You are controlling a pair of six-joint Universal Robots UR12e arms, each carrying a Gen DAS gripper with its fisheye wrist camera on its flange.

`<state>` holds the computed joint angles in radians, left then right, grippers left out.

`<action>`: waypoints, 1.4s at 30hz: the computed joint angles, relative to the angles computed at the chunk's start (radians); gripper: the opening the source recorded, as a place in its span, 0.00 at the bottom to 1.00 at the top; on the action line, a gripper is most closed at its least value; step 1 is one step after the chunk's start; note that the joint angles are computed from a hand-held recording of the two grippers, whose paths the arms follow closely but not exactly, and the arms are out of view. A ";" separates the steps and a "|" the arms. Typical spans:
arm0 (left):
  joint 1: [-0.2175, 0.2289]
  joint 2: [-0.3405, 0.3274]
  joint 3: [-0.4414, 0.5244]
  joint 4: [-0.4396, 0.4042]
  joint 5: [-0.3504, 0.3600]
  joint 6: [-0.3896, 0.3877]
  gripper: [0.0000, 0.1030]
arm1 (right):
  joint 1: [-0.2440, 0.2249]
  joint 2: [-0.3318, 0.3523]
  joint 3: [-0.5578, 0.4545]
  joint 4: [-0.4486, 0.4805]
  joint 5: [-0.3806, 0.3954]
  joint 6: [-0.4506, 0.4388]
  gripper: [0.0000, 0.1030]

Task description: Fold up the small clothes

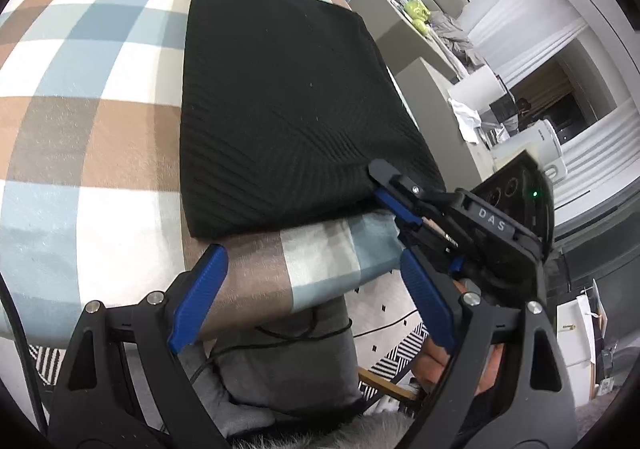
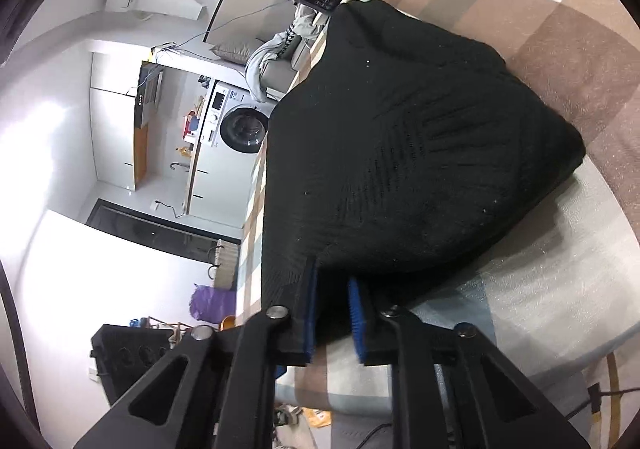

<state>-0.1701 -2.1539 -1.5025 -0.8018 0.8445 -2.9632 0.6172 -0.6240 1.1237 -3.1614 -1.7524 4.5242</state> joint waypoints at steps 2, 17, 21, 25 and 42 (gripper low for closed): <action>0.000 -0.001 0.000 -0.028 -0.015 0.015 0.84 | 0.004 0.003 -0.005 -0.020 -0.016 -0.019 0.06; 0.019 -0.069 0.031 0.056 -0.209 -0.263 0.75 | 0.015 -0.015 0.020 0.001 -0.020 -0.051 0.06; 0.022 -0.090 0.033 0.121 -0.187 -0.417 0.53 | 0.015 -0.020 0.019 0.028 -0.007 -0.076 0.06; 0.027 -0.096 0.024 0.171 -0.174 -0.501 0.25 | 0.012 -0.027 0.022 0.059 -0.017 -0.066 0.15; 0.026 -0.099 0.020 0.169 -0.164 -0.460 0.17 | 0.028 -0.077 0.088 0.068 -0.273 -0.040 0.06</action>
